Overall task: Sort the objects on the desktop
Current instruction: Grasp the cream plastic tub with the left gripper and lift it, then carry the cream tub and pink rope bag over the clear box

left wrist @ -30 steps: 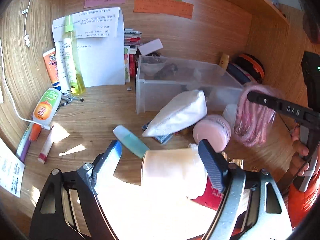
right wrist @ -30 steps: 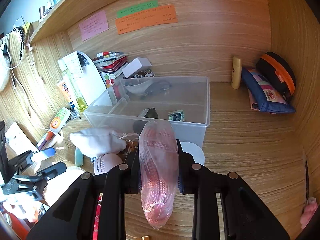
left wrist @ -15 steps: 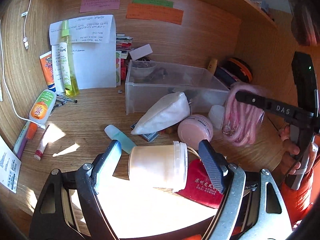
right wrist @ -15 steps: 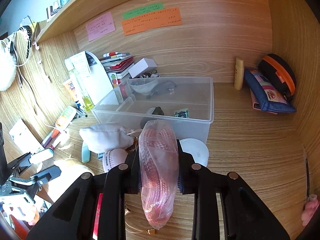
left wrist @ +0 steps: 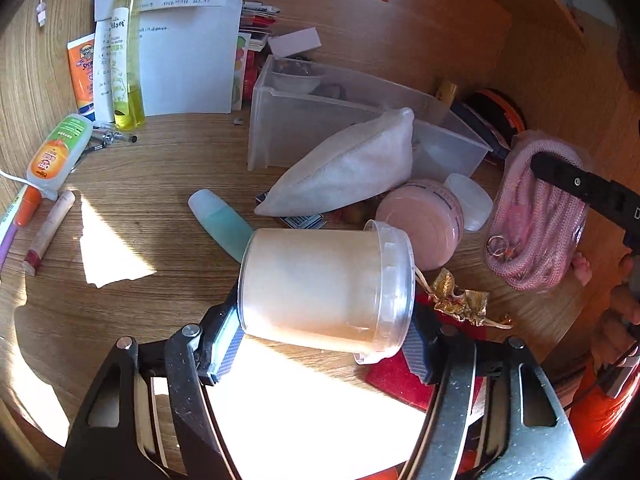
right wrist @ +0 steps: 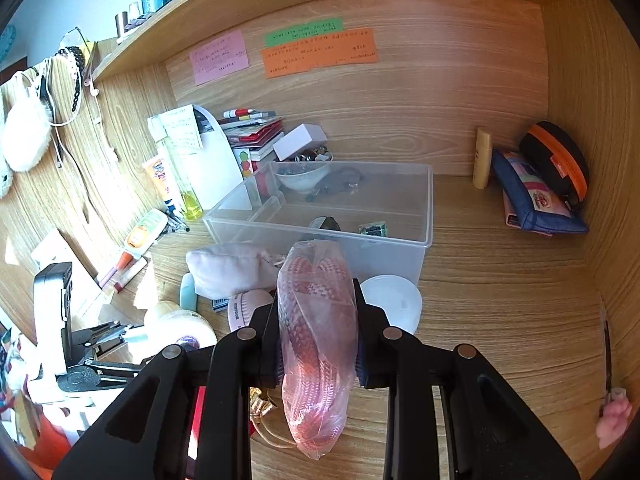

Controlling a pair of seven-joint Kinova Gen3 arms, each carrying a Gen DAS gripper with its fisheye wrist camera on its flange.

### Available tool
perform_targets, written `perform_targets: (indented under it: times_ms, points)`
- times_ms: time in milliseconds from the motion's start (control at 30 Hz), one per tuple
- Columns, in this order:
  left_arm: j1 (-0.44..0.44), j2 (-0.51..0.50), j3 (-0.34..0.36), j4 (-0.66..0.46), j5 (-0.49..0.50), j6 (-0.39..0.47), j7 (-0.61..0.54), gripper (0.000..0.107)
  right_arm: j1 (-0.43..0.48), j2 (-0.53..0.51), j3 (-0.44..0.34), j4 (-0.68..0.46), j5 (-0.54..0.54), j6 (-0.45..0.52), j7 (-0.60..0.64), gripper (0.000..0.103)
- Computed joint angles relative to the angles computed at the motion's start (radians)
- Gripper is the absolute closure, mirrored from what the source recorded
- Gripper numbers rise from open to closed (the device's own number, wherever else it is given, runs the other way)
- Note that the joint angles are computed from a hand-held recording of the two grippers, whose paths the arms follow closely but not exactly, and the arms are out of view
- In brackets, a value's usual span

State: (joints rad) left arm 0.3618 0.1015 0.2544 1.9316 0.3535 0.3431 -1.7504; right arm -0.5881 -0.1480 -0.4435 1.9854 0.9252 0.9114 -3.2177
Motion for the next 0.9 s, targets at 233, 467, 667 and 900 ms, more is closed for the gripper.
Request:
perform_targets:
  times_ms: [233, 467, 667, 900]
  points:
    - [0.019, -0.013, -0.009, 0.006, -0.041, -0.029, 0.06, 0.041, 0.004, 0.008, 0.014, -0.001, -0.015, -0.007, 0.015, 0.08]
    - [0.003, -0.059, -0.005, 0.012, -0.026, -0.059, 0.064, 0.041, 0.007, 0.003, 0.01, -0.015, 0.007, 0.012, 0.019, 0.08]
    - [0.031, -0.073, -0.028, -0.023, -0.131, -0.095, 0.141, 0.041, 0.009, 0.0, 0.002, -0.044, 0.035, 0.048, 0.029, 0.08]
    - [0.006, -0.038, -0.016, -0.115, -0.134, -0.089, 0.118, 0.041, 0.023, -0.017, 0.005, -0.083, 0.059, 0.069, 0.051, 0.08]
